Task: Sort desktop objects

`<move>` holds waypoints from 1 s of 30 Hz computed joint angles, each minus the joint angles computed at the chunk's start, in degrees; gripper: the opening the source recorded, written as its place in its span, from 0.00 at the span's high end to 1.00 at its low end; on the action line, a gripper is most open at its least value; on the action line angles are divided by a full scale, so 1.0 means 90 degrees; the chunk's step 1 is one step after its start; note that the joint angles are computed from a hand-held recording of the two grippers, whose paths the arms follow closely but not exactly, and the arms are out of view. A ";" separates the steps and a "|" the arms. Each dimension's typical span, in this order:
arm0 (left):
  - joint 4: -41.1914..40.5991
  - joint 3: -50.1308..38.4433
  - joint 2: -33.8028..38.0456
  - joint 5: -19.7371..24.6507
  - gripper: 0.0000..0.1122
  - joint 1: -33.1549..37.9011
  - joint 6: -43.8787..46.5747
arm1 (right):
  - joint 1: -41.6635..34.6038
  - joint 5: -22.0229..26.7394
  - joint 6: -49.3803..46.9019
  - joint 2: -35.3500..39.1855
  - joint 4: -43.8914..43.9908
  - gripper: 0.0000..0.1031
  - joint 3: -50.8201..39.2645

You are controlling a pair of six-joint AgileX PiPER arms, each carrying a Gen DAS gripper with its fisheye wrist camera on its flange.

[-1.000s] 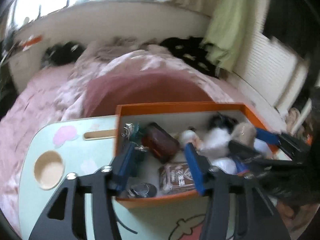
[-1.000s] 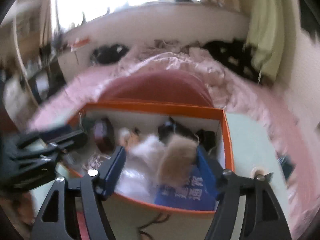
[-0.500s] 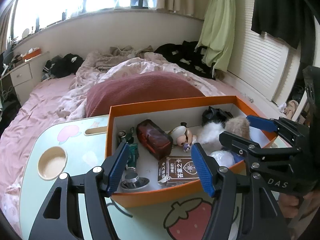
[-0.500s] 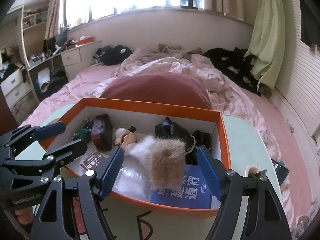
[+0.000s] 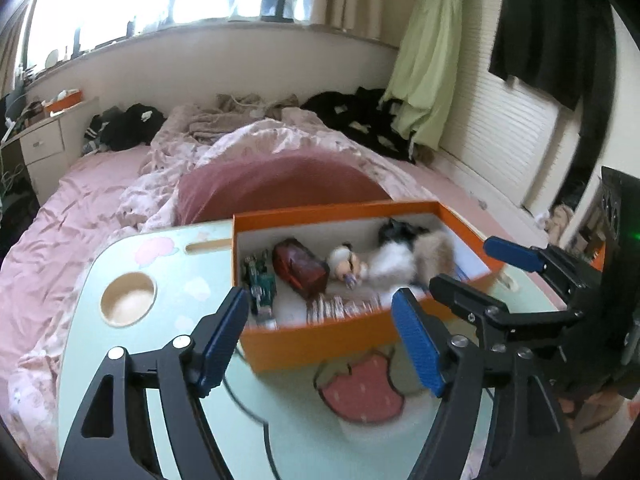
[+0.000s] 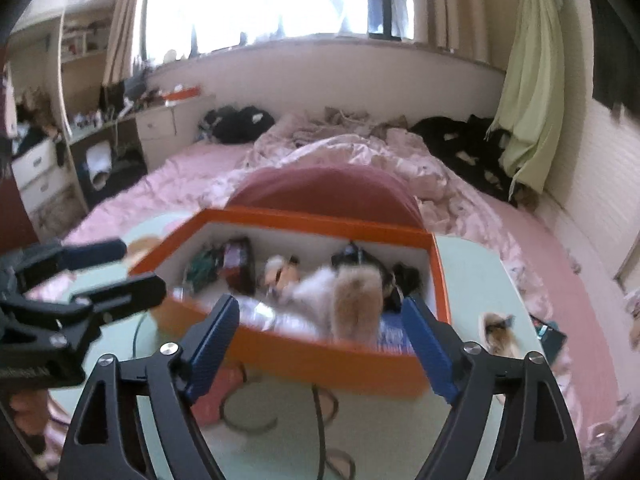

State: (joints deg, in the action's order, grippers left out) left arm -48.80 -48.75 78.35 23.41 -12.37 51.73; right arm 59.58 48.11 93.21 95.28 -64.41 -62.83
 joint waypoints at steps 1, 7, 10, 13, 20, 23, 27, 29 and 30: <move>0.0221 0.0057 -0.0073 0.0034 0.34 -0.0038 -0.0193 | 0.0070 0.0029 -0.0129 -0.0013 0.0169 0.18 0.0024; 0.1517 0.0540 -0.0006 0.0187 0.34 -0.0457 -0.1416 | 0.0361 -0.0407 0.0403 -0.0270 0.0618 0.17 0.0900; 0.2315 0.0563 0.0323 0.0037 0.34 -0.0791 -0.2305 | 0.0300 -0.0508 0.0471 -0.0279 0.0795 0.17 0.1070; 0.3353 0.0493 0.0518 -0.0129 0.28 -0.0938 -0.3528 | 0.0241 -0.0622 0.0678 -0.0209 0.0806 0.12 0.1164; 0.3852 0.0760 0.0578 -0.0748 0.08 -0.0887 -0.4260 | 0.0326 -0.0204 0.0526 -0.0015 0.0832 0.00 0.0973; 0.3883 0.0818 0.0544 -0.0793 0.08 -0.0908 -0.4300 | 0.0327 -0.0209 0.0603 -0.0021 0.0763 0.00 0.1013; 0.3898 0.0835 0.0531 -0.0788 0.08 -0.0914 -0.4323 | 0.0299 -0.0259 0.0674 -0.0014 0.0676 0.00 0.1063; 0.3825 0.0870 0.0506 -0.0798 0.08 -0.0901 -0.4246 | 0.0299 -0.0266 0.0686 -0.0005 0.0671 0.00 0.1066; 0.3838 0.0816 0.0551 -0.0793 0.08 -0.0898 -0.4258 | 0.0302 -0.0263 0.0690 -0.0004 0.0663 0.00 0.1069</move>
State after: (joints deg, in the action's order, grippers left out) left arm -14.26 -41.41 83.31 16.27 -20.45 13.41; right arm 62.30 45.74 99.42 95.24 -58.44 -53.21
